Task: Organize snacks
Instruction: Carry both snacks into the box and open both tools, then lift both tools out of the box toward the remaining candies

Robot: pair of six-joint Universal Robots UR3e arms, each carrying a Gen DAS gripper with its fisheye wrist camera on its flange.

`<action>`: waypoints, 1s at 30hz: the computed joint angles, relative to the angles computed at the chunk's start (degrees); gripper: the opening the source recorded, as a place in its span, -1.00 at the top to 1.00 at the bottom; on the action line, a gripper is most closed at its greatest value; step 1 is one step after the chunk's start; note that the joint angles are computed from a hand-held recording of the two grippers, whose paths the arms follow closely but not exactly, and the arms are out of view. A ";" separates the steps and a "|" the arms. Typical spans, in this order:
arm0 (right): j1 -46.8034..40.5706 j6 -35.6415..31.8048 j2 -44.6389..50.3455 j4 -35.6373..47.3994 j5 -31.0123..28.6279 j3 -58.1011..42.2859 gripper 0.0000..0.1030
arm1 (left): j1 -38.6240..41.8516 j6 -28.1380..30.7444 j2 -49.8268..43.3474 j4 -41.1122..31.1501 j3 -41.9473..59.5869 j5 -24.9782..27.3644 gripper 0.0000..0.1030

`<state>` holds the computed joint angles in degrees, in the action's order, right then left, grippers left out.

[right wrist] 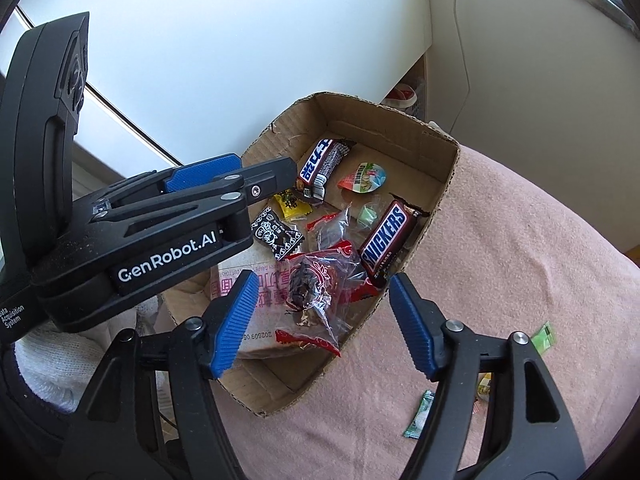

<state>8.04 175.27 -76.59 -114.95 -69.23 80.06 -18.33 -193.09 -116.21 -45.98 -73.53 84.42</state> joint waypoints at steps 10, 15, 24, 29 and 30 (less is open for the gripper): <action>-2.49 -3.10 -7.79 -1.13 -1.36 7.77 -0.37 | -1.37 -1.24 2.48 0.65 -1.31 2.68 -0.20; -6.00 -4.87 -12.78 -1.73 -1.02 13.93 -0.37 | -3.41 -1.96 4.70 1.95 -2.92 4.59 -0.21; -12.21 -10.05 -22.10 -1.27 -3.30 23.44 -0.37 | -6.49 -3.53 7.96 2.87 -5.46 6.62 -0.21; -19.98 -13.40 -30.01 -2.19 -1.03 31.70 -0.37 | -7.88 -4.65 9.61 3.44 -7.46 6.00 -0.21; -22.07 -14.17 -31.86 -1.97 -0.12 33.46 -0.37 | -8.17 -4.72 9.79 3.54 -7.87 5.85 -0.21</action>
